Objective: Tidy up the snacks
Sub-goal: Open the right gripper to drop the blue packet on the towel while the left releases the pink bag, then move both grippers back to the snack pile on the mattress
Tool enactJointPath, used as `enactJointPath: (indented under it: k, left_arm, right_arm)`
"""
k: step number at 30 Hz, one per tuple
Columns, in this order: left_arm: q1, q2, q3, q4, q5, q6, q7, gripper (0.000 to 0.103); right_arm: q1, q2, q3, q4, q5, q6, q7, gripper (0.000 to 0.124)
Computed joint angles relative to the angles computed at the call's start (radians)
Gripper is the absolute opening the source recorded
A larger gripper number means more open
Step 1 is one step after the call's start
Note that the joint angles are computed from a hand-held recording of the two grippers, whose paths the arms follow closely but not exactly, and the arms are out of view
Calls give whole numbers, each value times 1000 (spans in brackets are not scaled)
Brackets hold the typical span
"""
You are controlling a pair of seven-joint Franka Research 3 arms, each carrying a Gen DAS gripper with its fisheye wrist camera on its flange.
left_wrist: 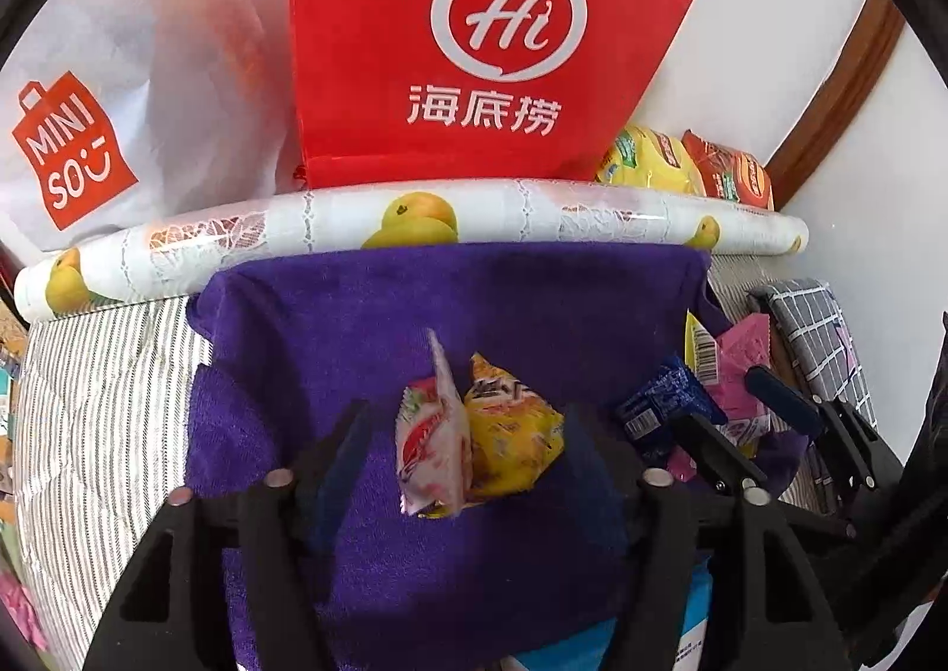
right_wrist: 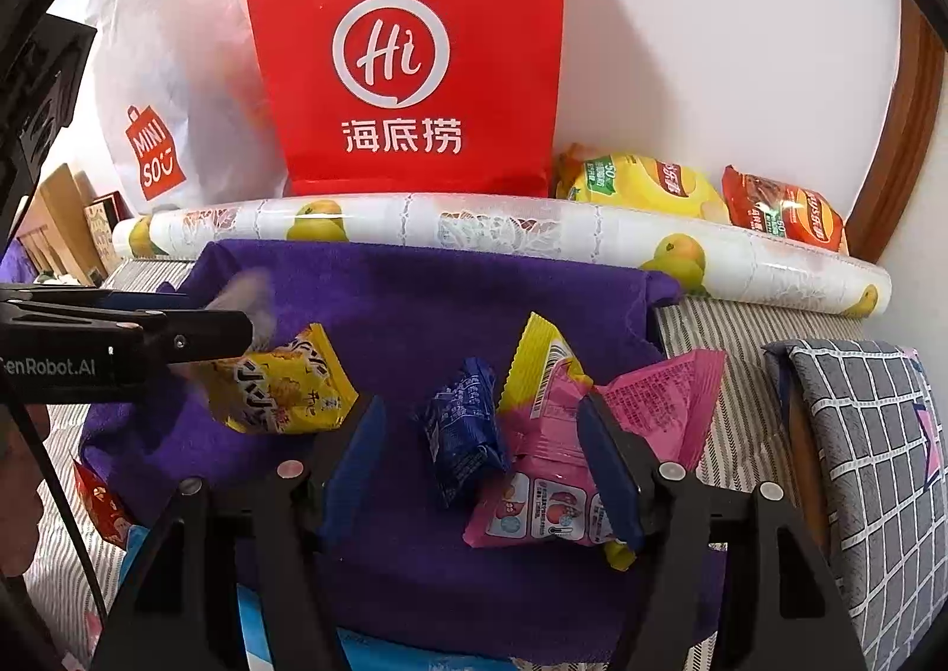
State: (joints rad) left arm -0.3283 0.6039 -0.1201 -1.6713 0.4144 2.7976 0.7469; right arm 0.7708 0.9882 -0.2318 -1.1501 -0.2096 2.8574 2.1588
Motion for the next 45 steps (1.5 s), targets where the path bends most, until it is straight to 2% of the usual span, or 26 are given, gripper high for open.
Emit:
enactJointPath:
  k: [7, 12, 14, 18, 23, 26, 29, 33, 36, 39, 45]
  left_arm:
    - [2, -21, 1, -17, 6, 15, -6, 72]
    - [4, -39, 2, -36, 4, 35, -17, 72]
    - [0, -47, 2, -45, 8, 40, -20, 72]
    - [-6, -82, 0, -81, 23, 81, -26, 72]
    - [-65, -155, 50, -143, 106, 113, -88, 72]
    - [-95, -205, 78, -200, 174, 140, -168, 72]
    - [-103, -250, 76, -262, 225, 154, -233, 72]
    - [-123, -316, 87, -362, 338, 176, -339, 72]
    - [-121, -356, 83, -422, 429, 188, -422, 72]
    - [-77, -386, 40, -480, 433, 215, -423, 72]
    - [-61, -437, 42, -563, 551, 273, -556, 72]
  right_arm:
    - [25, -19, -42, -37, -7, 41, 51, 70]
    - [68, -46, -97, -61, -41, 16, 100, 73]
    - [82, -77, -104, -102, -68, 20, 112, 73]
    - [139, -160, -153, -237, -113, 87, 187, 73]
    - [288, -262, -308, -436, -151, 167, 332, 73]
    - [398, -308, -417, -529, -201, 133, 413, 76]
    - [469, -363, -477, -616, -269, 103, 489, 80]
    - [503, -438, -489, -711, -324, 93, 577, 81]
    - [516, -484, -486, -781, -369, 134, 641, 91]
    - [518, -515, -465, -815, -410, 111, 674, 91]
    - [480, -553, -388, -862, -484, 136, 719, 91]
